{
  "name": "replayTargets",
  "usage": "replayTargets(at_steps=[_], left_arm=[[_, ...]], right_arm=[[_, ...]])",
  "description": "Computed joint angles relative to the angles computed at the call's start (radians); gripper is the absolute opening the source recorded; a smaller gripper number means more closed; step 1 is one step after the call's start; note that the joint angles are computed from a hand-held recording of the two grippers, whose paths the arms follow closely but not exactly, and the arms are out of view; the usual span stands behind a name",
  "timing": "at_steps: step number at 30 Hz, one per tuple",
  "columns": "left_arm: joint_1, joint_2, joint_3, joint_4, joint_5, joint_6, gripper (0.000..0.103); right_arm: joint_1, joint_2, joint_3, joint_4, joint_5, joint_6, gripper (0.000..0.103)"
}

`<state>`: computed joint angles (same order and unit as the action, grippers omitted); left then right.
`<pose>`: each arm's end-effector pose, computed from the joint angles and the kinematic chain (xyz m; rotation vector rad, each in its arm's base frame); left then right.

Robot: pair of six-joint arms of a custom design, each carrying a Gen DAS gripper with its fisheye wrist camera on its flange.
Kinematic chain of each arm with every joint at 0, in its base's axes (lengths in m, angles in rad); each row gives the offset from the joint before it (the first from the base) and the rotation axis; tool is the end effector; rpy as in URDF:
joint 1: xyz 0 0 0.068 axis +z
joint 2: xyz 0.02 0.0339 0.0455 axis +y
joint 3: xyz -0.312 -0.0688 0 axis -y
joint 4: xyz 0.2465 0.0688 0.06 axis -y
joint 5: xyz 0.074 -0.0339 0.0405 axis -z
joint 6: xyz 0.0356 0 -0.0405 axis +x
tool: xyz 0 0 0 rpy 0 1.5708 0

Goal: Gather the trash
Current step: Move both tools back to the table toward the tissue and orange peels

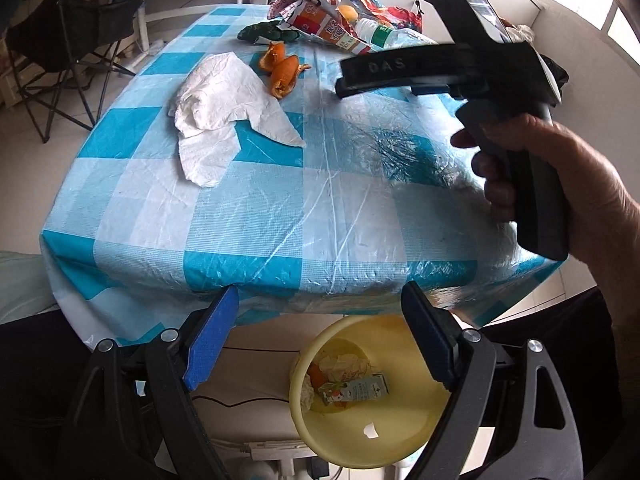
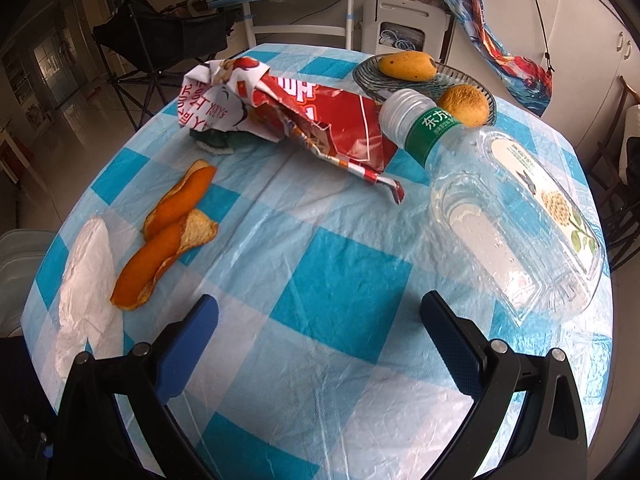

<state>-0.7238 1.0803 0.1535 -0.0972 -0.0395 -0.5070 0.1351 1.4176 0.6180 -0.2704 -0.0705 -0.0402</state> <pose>0.0953 -0.0824 0.1340 0.2718 2.6326 -0.3857 0.2373 0.0348 0.1908 -0.2550 2.6297 0.1251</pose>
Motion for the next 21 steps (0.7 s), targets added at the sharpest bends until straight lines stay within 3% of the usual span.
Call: replayTargets(at_steps=[7, 12, 15, 17, 21], left_arm=[[0.342, -0.002, 0.056, -0.106, 0.378, 0.179, 0.081], [0.427, 0.025, 0.113, -0.179, 0.484, 0.207, 0.08], [0.454, -0.04, 0.165, -0.226, 0.44, 0.225, 0.08], [0.48, -0.075, 0.218, -0.28, 0.475, 0.264, 0.08], [0.423, -0.15, 0.256, -0.257, 0.285, 0.282, 0.081]], right_arm=[[-0.06, -0.064, -0.038, -0.04, -0.059, -0.087, 0.097], [-0.124, -0.055, -0.002, -0.097, -0.176, -0.079, 0.096], [-0.157, -0.057, 0.021, -0.115, -0.278, -0.04, 0.096], [-0.138, -0.07, 0.028, -0.103, -0.285, -0.021, 0.096], [-0.052, -0.067, 0.019, -0.034, -0.264, 0.026, 0.097]])
